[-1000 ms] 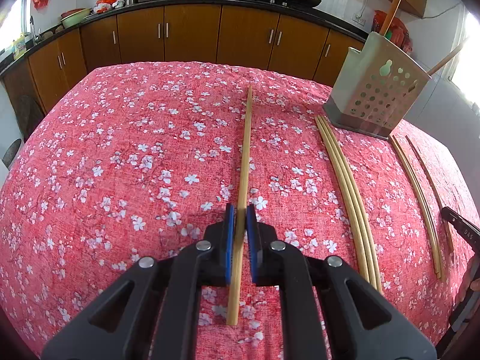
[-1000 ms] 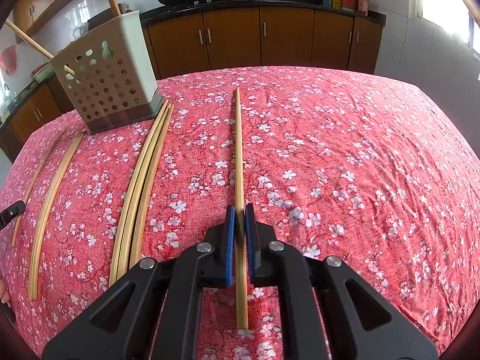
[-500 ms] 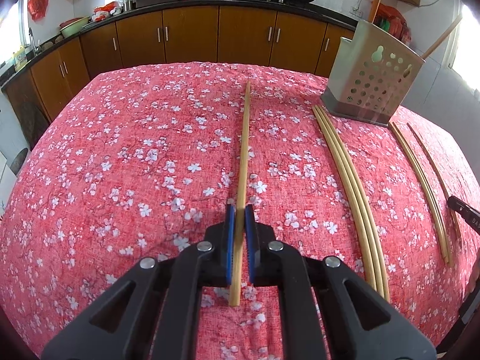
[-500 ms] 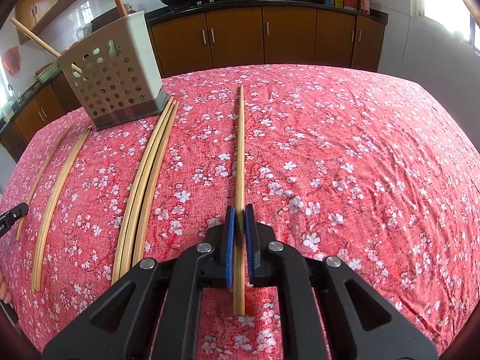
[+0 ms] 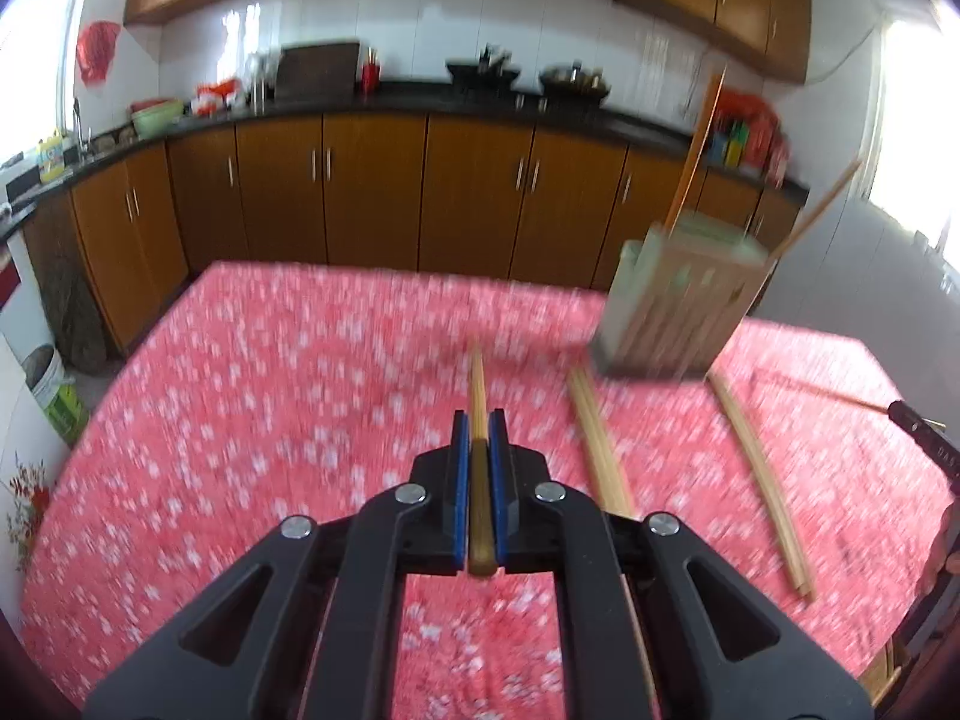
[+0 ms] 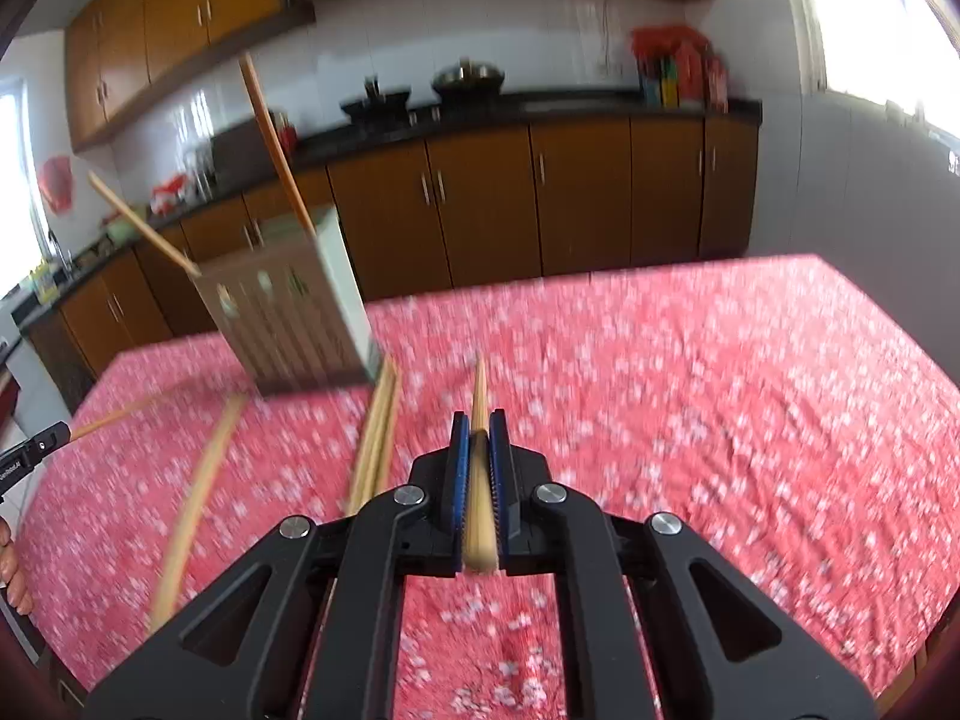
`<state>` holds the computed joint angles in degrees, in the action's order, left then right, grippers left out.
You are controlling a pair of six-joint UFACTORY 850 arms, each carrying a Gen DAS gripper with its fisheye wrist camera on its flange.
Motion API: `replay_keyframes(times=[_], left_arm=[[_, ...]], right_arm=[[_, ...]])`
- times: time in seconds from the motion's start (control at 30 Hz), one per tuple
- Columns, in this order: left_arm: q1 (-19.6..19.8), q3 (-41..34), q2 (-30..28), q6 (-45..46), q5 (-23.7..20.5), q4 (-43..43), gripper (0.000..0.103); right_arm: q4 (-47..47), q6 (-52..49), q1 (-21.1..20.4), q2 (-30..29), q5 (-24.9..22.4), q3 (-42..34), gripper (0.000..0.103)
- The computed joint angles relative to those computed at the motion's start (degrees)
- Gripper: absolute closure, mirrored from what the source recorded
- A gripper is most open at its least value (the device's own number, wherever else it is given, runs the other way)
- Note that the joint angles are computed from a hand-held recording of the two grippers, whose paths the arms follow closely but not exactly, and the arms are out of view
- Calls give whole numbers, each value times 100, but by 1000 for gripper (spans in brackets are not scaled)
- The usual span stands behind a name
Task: Organize utensils
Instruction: 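Lift the left gripper's chopstick above the holder while the right gripper carries its chopstick there, then open the left gripper over the holder while the right gripper opens to drop its chopstick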
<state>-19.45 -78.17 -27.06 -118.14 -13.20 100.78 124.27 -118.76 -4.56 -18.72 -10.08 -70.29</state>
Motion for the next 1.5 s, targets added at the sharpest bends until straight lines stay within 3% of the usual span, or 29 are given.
replay_keyframes(times=[0.17, 0.4, 0.77, 1.0, 1.23, 1.4, 1.5], left_arm=[[-4, -16, 194, -1087, -58, 1036, 95], [-8, -184, 212, -1073, -97, 1144, 96], [-150, -542, 344, -1857, -9, 2300, 96], [-380, -1352, 84, -2451, -140, 3070, 96], [-497, -2572, -607, -2312, -485, 2803, 96], [-508, -3418, -1241, -1727, -673, 2201, 96], [-464, -3838, -1598, -1123, -507, 1604, 96]], right_arm=[[955, -945, -2, 178, -174, 66, 95], [1575, -1507, 34, 226, -276, -11, 96], [1022, -834, 104, 392, -998, -309, 96], [1736, -1453, 295, 279, -1515, -772, 96], [3482, -3158, 559, -288, -1889, -1554, 96], [4170, -3849, 668, -784, -1854, -2029, 96], [4263, -3987, 721, -1024, -1655, -2246, 96]])
